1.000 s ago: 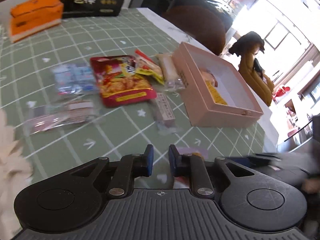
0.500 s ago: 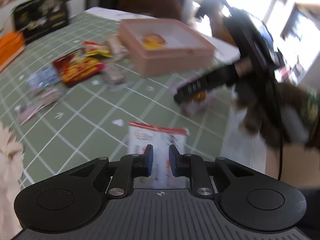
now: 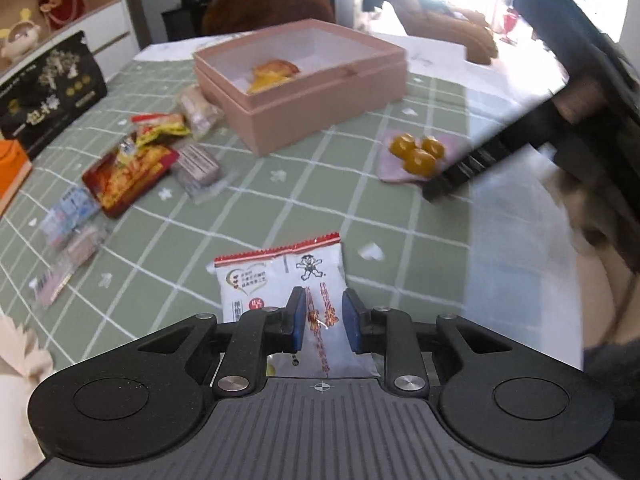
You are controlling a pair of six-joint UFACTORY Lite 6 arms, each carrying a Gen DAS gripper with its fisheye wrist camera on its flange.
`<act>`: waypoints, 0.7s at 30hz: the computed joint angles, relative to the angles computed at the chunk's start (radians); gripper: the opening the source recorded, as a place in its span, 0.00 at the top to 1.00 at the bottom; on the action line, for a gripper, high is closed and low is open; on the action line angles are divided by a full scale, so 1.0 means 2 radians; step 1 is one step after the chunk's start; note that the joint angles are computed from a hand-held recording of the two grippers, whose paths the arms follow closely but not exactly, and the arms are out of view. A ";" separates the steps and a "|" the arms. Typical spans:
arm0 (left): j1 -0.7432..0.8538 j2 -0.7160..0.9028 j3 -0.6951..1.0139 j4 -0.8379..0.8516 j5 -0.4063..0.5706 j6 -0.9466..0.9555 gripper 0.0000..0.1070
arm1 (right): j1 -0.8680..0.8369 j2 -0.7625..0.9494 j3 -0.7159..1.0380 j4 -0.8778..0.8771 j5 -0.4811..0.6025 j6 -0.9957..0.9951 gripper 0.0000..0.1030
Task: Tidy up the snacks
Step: 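Lift the white snack bag with the left tool while the right hovers over the egg tray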
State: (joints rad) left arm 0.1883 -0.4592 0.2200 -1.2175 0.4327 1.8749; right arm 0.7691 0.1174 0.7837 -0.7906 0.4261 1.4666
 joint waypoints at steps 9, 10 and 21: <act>0.131 0.113 0.097 -0.020 0.084 -0.059 0.75 | 0.040 -0.037 -0.016 -0.005 0.008 0.030 0.24; 0.155 0.121 0.105 -0.005 0.101 -0.077 0.74 | 0.052 -0.048 -0.019 -0.011 0.011 0.040 0.24; 0.138 0.233 0.156 0.015 0.156 -0.169 0.70 | 0.103 -0.021 0.017 0.113 -0.066 -0.069 0.72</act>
